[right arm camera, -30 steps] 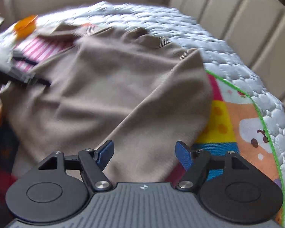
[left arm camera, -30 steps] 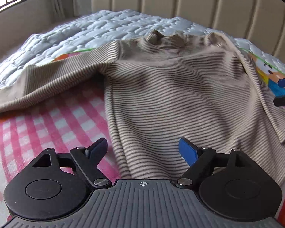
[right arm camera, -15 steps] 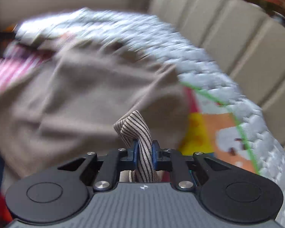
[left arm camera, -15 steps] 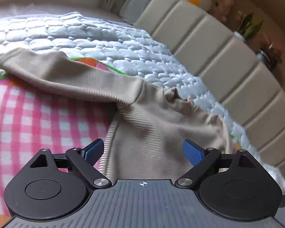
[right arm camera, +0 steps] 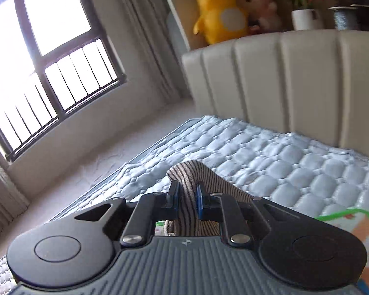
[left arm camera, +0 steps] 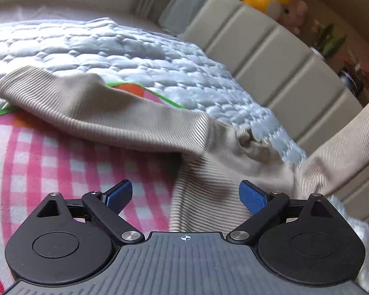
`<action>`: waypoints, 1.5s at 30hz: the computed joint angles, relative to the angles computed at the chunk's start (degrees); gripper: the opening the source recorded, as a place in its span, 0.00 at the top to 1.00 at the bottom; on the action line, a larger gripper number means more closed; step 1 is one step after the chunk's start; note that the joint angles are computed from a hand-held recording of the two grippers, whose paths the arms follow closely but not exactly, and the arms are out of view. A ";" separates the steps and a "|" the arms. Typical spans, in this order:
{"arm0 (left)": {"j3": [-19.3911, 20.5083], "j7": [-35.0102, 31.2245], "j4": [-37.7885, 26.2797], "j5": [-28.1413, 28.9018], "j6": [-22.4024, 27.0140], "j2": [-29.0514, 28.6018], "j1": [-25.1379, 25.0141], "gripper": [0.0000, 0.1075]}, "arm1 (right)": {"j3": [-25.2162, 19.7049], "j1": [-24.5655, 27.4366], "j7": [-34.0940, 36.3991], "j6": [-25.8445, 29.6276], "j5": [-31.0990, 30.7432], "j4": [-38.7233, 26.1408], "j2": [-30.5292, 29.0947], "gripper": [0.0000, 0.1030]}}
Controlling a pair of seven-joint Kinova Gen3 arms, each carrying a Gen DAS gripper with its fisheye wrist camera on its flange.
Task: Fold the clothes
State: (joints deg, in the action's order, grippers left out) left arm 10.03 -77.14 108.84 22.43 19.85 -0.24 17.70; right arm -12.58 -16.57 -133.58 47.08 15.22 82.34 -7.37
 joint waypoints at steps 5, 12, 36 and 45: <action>-0.91 -0.87 0.56 2.05 -0.12 -0.10 -1.08 0.09 | 2.45 -10.16 -6.50 2.11 11.65 -3.84 9.48 0.87; -1.54 -9.58 0.87 10.72 1.44 0.63 -2.44 0.08 | 0.58 -11.30 -14.06 -1.93 21.05 2.34 9.88 0.44; -13.48 14.24 1.59 -2.30 -1.68 -0.85 10.41 0.09 | -9.14 4.78 -28.80 -21.87 27.25 46.92 -9.80 0.20; -34.21 35.21 -11.64 -14.07 9.52 8.70 22.73 0.33 | -10.10 9.24 -24.34 -26.77 22.61 48.09 -10.72 0.16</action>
State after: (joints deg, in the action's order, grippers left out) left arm -24.18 -41.93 97.21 8.36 29.37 8.46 40.42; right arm -22.68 -7.33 -157.91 20.32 37.83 130.43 -18.10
